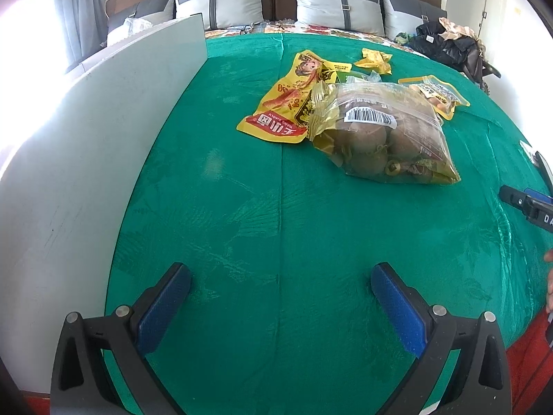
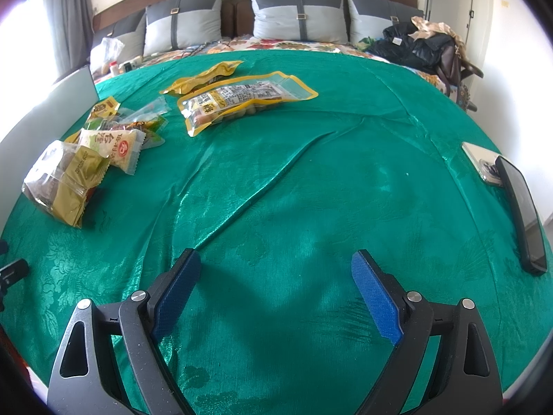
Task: Organize snacks
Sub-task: 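Move the left tool to the clear egg bag and grasp it, then lift the egg bag with the left tool while the right tool grasps the cream-green pastry packet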
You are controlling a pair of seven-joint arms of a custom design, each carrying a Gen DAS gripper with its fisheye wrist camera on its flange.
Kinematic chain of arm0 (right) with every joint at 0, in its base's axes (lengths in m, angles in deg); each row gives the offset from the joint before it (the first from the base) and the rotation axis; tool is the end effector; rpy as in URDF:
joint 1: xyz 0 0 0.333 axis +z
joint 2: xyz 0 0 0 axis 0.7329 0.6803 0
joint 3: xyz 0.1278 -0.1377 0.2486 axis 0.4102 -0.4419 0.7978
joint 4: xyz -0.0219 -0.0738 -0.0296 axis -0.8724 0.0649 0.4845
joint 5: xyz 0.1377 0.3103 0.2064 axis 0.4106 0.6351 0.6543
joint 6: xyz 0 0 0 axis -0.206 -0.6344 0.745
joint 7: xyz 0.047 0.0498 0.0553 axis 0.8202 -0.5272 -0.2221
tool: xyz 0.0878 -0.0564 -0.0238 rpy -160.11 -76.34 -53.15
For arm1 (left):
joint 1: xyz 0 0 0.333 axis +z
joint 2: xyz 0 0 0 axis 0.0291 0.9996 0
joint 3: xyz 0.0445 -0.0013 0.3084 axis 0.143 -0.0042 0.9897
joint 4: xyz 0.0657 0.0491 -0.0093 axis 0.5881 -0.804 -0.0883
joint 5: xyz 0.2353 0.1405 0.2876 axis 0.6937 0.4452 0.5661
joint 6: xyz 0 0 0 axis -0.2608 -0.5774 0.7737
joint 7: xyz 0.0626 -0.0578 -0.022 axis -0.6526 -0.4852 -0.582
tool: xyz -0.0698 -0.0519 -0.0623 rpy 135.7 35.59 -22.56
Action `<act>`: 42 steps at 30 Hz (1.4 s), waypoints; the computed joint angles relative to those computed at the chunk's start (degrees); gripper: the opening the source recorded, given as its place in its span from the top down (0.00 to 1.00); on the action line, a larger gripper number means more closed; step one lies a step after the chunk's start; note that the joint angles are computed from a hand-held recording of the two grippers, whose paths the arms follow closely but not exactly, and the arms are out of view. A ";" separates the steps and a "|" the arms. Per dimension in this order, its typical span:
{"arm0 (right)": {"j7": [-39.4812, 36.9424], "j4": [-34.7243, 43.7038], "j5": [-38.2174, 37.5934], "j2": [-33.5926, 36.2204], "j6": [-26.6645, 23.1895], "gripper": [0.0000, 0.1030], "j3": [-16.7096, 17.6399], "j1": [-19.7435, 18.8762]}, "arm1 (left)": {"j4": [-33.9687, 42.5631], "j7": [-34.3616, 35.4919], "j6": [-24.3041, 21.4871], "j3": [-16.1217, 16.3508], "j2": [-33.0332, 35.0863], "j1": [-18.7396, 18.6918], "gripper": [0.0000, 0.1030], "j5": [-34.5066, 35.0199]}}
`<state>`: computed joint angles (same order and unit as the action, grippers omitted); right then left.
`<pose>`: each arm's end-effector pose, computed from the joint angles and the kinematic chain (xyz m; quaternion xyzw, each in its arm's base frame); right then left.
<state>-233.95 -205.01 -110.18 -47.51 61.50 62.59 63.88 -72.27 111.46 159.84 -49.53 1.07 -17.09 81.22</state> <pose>0.4386 0.2187 0.3906 -0.4939 0.8062 -0.2741 0.1758 0.5290 -0.3089 0.3975 -0.4957 0.8206 -0.2491 0.1371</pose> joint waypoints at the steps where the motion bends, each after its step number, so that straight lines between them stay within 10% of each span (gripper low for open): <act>1: -2.42 1.45 3.02 1.02 0.71 0.11 -0.66 0.37 | 0.09 0.57 -0.98 -0.22 -0.20 0.21 0.00 -0.65; 10: -13.35 18.97 1.83 15.27 3.95 0.15 -2.90 3.55 | -1.06 11.88 -7.62 -2.93 -3.60 4.20 0.00 -18.25; 13: -22.76 16.93 4.66 15.93 21.20 0.15 -1.85 1.65 | -1.50 15.46 -6.55 -3.12 -4.53 5.39 0.01 -27.51; 16: -30.89 14.80 6.31 14.47 24.13 0.15 -2.90 4.84 | -1.55 17.36 -5.68 -3.07 -4.73 5.33 0.01 -31.52; 23: -5.56 6.24 -13.62 6.23 14.26 0.13 -1.36 5.47 | 2.47 22.54 -6.80 -3.93 -2.48 4.94 0.01 -37.89; 35: -4.20 3.85 -11.55 5.52 9.75 0.13 -0.24 3.59 | 24.49 -5.04 -17.89 2.58 13.52 -2.41 0.01 -8.13; 38: -0.34 2.79 -14.06 4.97 10.86 0.12 -0.32 3.03 | 23.07 -0.70 -16.72 0.97 12.92 -0.98 0.32 -6.67; 42: 0.73 3.15 -14.64 5.35 10.51 0.10 -0.30 2.88 | 18.90 7.85 -16.94 -1.15 9.83 1.61 0.37 -8.09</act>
<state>-233.22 -201.86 -124.82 -42.15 72.01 62.29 66.76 -53.37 119.31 142.90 -50.68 10.90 -15.48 73.12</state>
